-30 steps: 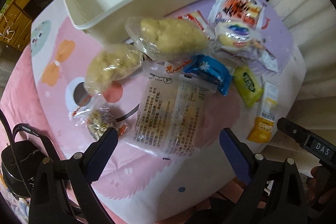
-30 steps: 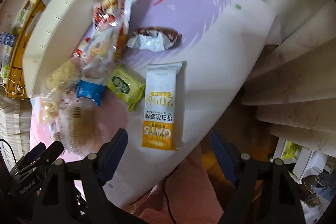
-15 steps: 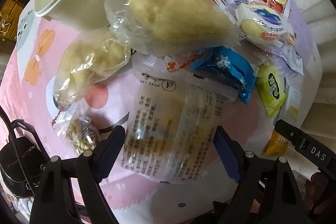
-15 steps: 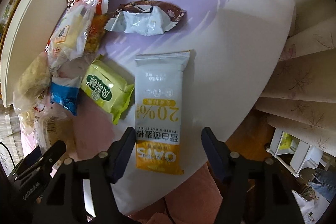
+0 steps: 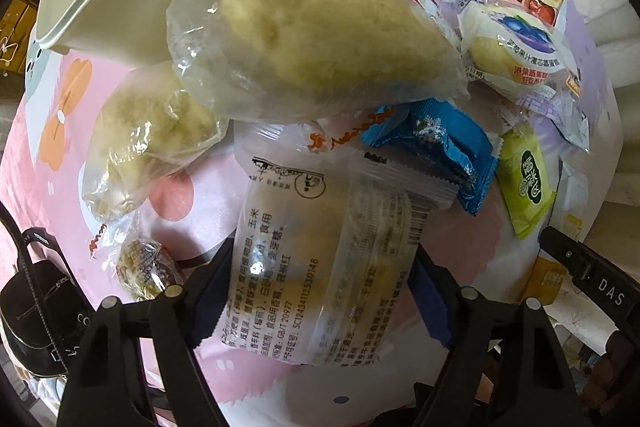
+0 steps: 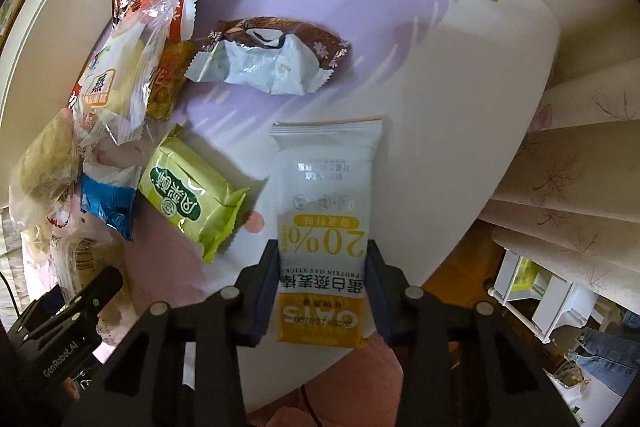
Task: Organize snacks
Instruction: 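Carry the pastry packet and protein bar into the white tray and release both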
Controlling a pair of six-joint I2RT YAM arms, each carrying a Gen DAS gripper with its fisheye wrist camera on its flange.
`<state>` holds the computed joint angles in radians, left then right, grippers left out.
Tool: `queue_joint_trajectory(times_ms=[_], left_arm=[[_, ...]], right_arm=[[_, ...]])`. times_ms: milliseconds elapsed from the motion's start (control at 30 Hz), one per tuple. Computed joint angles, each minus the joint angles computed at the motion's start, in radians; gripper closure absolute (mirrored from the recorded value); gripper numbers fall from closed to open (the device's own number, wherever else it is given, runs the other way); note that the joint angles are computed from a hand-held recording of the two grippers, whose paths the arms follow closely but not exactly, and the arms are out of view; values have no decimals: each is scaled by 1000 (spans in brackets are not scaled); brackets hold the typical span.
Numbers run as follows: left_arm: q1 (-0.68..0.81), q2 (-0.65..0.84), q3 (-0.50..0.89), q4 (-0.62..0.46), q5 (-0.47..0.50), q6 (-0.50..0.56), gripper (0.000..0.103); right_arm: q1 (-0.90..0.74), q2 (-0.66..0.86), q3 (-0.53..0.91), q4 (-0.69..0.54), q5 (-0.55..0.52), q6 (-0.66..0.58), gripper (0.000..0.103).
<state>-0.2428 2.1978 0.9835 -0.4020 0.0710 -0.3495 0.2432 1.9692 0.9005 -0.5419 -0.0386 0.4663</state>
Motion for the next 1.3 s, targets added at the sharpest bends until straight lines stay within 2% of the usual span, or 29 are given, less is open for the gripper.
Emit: queue_joint_trajectory(times_ms=[67,267,500,633,800,967,1133,1300], left_arm=[[-9,-3,16,-18,-2,-14,30],[-28,-31,21,-67,-15,-45,33],[-35,-131,-47,-103,8,-78,33],[-27,-242,-94,-151,45,-81,33],[-37,-360,-109,-231,51,-89,33],[-16,-543,-150,-307,55,-74,33],[23,-711,-142,-401,44,-63,33],[35,-779,-85,-462,19,-98,33]], right_arm=[[-6,1,-1,3,-2,-4,63],[-37,-21,18,-21,-2,-32,64],[-12,-150,-26,-49,8,-16,64],[4,-247,-50,-70,20,-13,64],[39,-358,-67,-102,35,-7,64],[100,-442,-57,-124,57,3,64],[122,-461,-22,-112,56,-28,64],[118,-434,64,-117,27,-97,64]])
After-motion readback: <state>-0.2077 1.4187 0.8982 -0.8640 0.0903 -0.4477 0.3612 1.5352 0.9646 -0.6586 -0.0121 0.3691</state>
